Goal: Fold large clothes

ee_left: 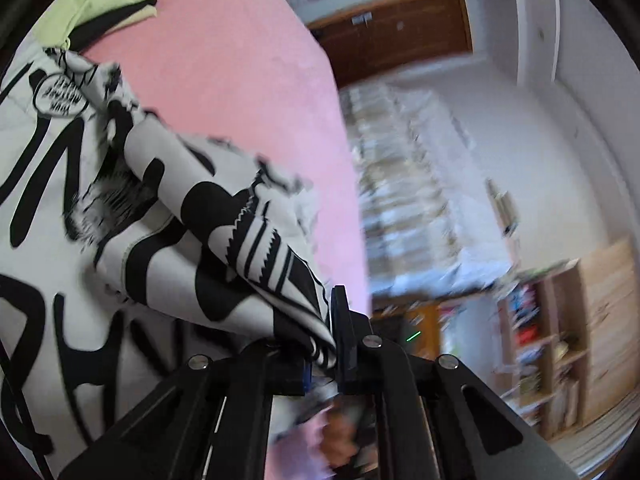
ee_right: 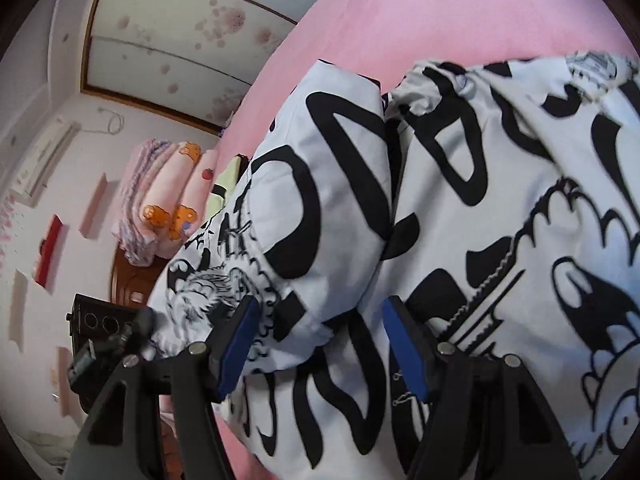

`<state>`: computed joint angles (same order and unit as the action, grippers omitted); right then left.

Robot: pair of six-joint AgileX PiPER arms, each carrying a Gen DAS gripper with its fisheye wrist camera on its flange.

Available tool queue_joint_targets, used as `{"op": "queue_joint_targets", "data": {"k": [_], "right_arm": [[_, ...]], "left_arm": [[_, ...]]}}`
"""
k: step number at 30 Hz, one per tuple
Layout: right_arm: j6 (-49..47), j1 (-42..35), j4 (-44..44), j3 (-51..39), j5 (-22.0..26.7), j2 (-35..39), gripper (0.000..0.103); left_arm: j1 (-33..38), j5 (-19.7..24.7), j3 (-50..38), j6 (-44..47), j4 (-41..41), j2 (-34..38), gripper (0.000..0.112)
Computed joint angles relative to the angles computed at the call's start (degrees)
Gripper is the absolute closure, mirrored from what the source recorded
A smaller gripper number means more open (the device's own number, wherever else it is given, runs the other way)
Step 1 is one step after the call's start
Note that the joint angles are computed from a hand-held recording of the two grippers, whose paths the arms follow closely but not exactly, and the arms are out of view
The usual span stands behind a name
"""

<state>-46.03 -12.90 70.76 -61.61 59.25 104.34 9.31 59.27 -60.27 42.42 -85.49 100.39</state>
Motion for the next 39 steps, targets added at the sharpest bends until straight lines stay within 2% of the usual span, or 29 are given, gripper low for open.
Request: {"op": "queue_joint_targets", "data": {"k": [5, 8, 11, 13, 14, 15, 20, 23, 26, 30, 31, 33, 35, 39], "right_arm": [[-3.0, -1.22, 10.94, 0.63, 4.61, 3.6, 0.024], [-2.46, 0.12, 15.51, -1.35, 5.58, 5.79, 0.024], [-1.35, 2.4, 17.15, -3.7, 4.15, 6.71, 0.024], [-0.95, 4.11, 17.07, -4.52, 0.89, 4.96, 0.044], [-0.58, 4.95, 16.0, -5.63, -0.23, 4.18, 0.076], [0.4, 5.63, 13.88, -7.04, -0.95, 3.37, 0.091], [4.31, 6.84, 5.33, -7.14, -4.04, -4.85, 0.094], [3.78, 7.83, -0.11, -1.95, -5.3, -12.43, 0.095], [3.62, 8.68, -4.63, 4.15, -6.87, -16.81, 0.095], [2.05, 9.0, -6.47, 15.14, -10.12, -17.87, 0.095], [0.9, 8.77, -5.24, 17.03, -10.87, -17.38, 0.095], [-2.98, 7.17, -0.79, 20.76, -10.96, -16.64, 0.095], [-4.76, 7.06, 0.26, 22.63, -12.29, -17.37, 0.095], [-3.17, 10.23, -2.01, 22.44, -16.2, -19.13, 0.092]], "left_arm": [[2.74, 0.43, -3.45, -5.68, -2.75, 0.93, 0.107], [4.21, 0.48, -4.1, -7.2, -2.17, 1.11, 0.107], [4.83, -0.36, -4.71, -8.2, -0.62, 1.38, 0.107], [6.07, 0.06, -4.87, -8.72, 0.83, 2.04, 0.107], [6.25, -0.06, -5.39, -9.26, 1.95, 2.35, 0.107], [6.39, -0.28, -5.69, -9.7, 3.23, 2.51, 0.107], [8.38, 0.93, -5.81, -5.0, 8.23, 1.75, 0.107], [9.01, 1.77, -2.45, 0.57, 10.83, -0.22, 0.107], [10.5, 2.97, 3.6, 5.72, 13.42, -1.88, 0.107], [11.64, -1.1, 13.48, 9.06, 16.5, -1.39, 0.107], [11.78, -2.61, 14.99, 9.0, 16.98, -0.67, 0.107], [13.57, -2.86, 18.18, 12.74, 14.3, 1.43, 0.107], [13.64, -3.63, 19.37, 14.51, 12.64, 0.98, 0.107], [11.11, -7.43, 19.48, 13.12, 14.45, -2.16, 0.107]]}}
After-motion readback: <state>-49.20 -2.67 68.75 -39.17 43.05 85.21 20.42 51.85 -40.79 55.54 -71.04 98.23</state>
